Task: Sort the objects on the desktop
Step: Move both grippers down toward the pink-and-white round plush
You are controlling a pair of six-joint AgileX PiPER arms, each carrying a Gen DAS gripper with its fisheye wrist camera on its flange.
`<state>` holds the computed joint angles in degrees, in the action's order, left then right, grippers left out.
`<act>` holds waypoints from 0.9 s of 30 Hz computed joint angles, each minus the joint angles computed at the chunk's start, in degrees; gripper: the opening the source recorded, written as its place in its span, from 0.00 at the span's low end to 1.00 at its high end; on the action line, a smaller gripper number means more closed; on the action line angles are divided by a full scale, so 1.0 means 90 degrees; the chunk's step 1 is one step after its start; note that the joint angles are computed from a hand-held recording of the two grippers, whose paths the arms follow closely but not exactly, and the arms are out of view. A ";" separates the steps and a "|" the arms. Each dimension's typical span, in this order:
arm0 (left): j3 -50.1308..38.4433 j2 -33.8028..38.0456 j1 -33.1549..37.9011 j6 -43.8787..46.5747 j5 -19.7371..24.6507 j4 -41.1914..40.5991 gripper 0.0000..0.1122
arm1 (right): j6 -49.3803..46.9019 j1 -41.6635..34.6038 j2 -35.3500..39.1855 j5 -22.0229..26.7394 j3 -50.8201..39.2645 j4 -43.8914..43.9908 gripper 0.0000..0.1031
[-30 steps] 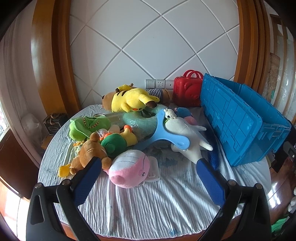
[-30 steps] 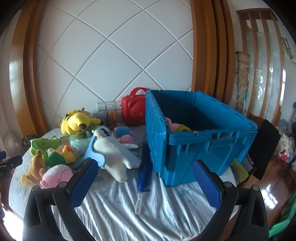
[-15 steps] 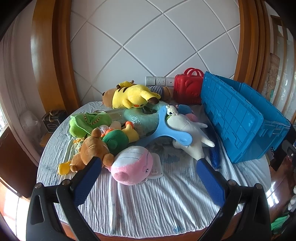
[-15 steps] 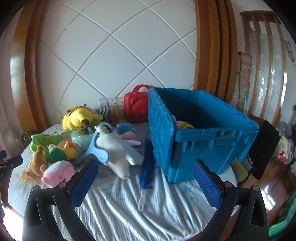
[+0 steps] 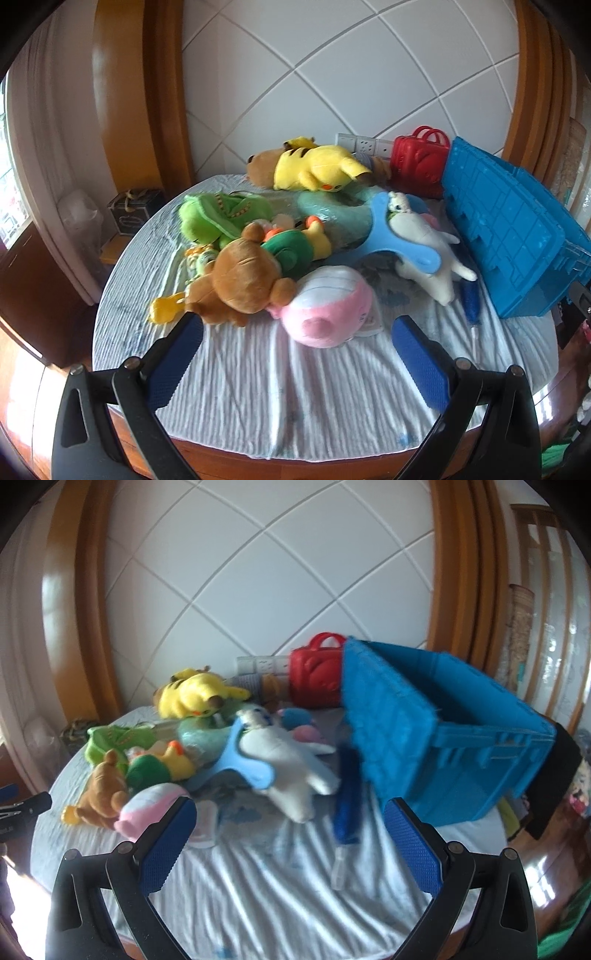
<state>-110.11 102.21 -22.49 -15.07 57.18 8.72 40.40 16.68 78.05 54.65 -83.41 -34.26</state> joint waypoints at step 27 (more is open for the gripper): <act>-0.2484 0.2669 0.0085 -0.1098 0.1347 0.0435 0.92 | -0.4428 -0.0998 0.4210 -0.0232 -0.3623 0.4259 1.00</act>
<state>-132.46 126.24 -21.73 -24.95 69.30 12.64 0.54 7.69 115.94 52.56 -116.01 4.08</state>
